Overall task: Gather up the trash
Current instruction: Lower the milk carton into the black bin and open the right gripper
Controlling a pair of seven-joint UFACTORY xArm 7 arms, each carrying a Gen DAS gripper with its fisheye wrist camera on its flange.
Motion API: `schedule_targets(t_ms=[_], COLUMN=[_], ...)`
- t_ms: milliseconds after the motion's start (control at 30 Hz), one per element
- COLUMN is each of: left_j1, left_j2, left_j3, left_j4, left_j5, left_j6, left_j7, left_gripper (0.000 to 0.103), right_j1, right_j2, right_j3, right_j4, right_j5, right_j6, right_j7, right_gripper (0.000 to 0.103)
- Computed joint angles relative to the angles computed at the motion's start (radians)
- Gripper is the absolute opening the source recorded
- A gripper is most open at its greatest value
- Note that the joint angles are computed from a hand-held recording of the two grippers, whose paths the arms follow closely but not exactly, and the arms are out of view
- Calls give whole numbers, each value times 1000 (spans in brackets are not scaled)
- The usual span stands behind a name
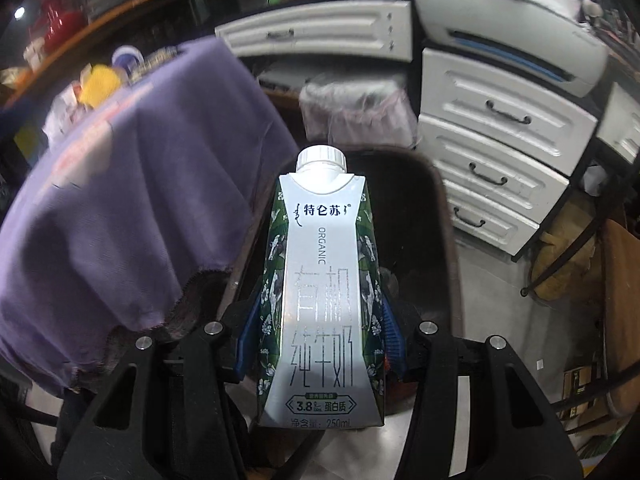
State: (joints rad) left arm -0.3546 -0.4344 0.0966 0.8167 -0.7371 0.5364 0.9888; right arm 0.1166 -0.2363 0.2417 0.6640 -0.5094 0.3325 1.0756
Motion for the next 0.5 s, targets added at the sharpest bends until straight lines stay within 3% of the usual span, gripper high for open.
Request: schedule_targets(t_ms=[433,500], left_j1=[13,15], left_j2=[-13,-16], left_j3=[20,21], left_j4=[-4,-7], left_j5=[-26,-29], left_j6=[33,35], left_j7=[29,34], left_gripper=[87,87], right_j1=[80,94], right_j2=[241,260], right_j3=[-105,-116], right_j4=[148,165], right_j5=[-4,-20], right_j6=[107,128], right_j7=[-34,-31], right_gripper=[52,58])
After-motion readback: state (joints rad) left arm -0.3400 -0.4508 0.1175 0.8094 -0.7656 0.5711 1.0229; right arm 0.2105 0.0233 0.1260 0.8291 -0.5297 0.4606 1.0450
